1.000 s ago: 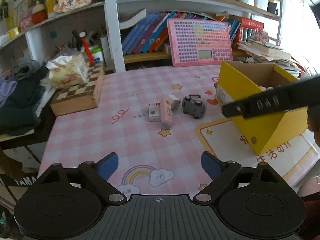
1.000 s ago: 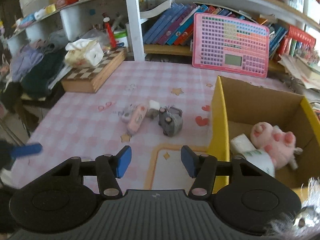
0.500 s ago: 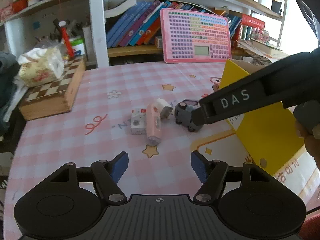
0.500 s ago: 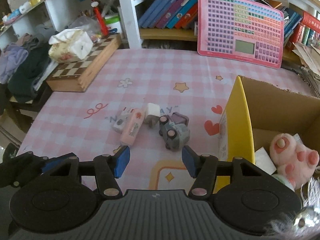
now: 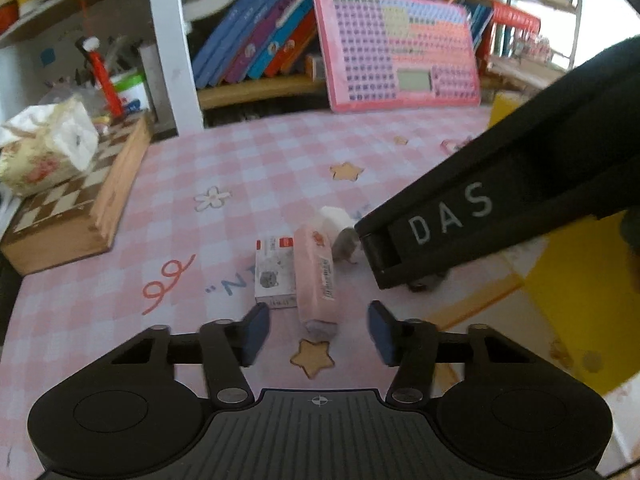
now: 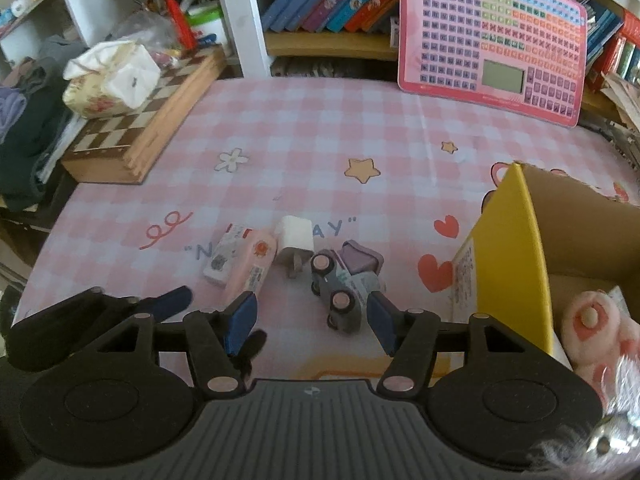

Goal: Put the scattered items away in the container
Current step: 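Grasp the pink power bank with the left gripper while the right gripper grasps the grey toy car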

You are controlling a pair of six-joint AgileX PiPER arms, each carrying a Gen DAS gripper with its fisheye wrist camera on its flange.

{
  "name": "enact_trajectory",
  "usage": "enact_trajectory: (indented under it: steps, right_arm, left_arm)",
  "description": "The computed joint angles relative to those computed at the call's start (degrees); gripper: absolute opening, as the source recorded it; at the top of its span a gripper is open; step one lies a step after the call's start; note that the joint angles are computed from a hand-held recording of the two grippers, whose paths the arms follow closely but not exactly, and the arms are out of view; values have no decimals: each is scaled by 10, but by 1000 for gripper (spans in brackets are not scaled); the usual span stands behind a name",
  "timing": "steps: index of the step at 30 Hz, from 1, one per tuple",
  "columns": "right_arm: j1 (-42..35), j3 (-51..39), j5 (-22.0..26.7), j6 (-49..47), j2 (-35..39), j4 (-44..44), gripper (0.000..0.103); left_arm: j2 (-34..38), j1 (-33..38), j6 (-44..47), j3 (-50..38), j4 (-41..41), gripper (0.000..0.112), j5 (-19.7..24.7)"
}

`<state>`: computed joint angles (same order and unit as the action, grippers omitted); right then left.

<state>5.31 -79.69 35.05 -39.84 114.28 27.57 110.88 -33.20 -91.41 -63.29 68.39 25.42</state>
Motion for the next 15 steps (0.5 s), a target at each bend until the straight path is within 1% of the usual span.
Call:
enact_trajectory:
  steps: [4, 8, 10, 11, 12, 13, 14, 15]
  right_arm:
    - [11, -53, 17, 74, 43, -66, 59]
    - [14, -89, 29, 116, 73, -95, 58]
    - [15, -108, 43, 128, 87, -103, 57]
    - [16, -117, 49, 132, 93, -107, 55]
    - [16, -123, 53, 136, 98, -110, 51]
    - [16, -128, 56, 139, 103, -112, 50]
    - [15, -134, 59, 140, 108, -112, 47]
    - [13, -140, 65, 139, 112, -109, 44]
  left_arm:
    - [19, 7, 17, -25, 0, 48, 4]
    - [41, 1, 62, -60, -19, 46, 35]
    - [54, -3, 80, -76, -22, 42, 53]
    - [59, -3, 92, -83, -26, 41, 58]
    - [63, -1, 106, -88, -35, 33, 58]
    - [65, 2, 115, -88, -40, 24, 51]
    - [62, 5, 107, -81, -33, 24, 39]
    - [59, 6, 104, -76, -31, 23, 36]
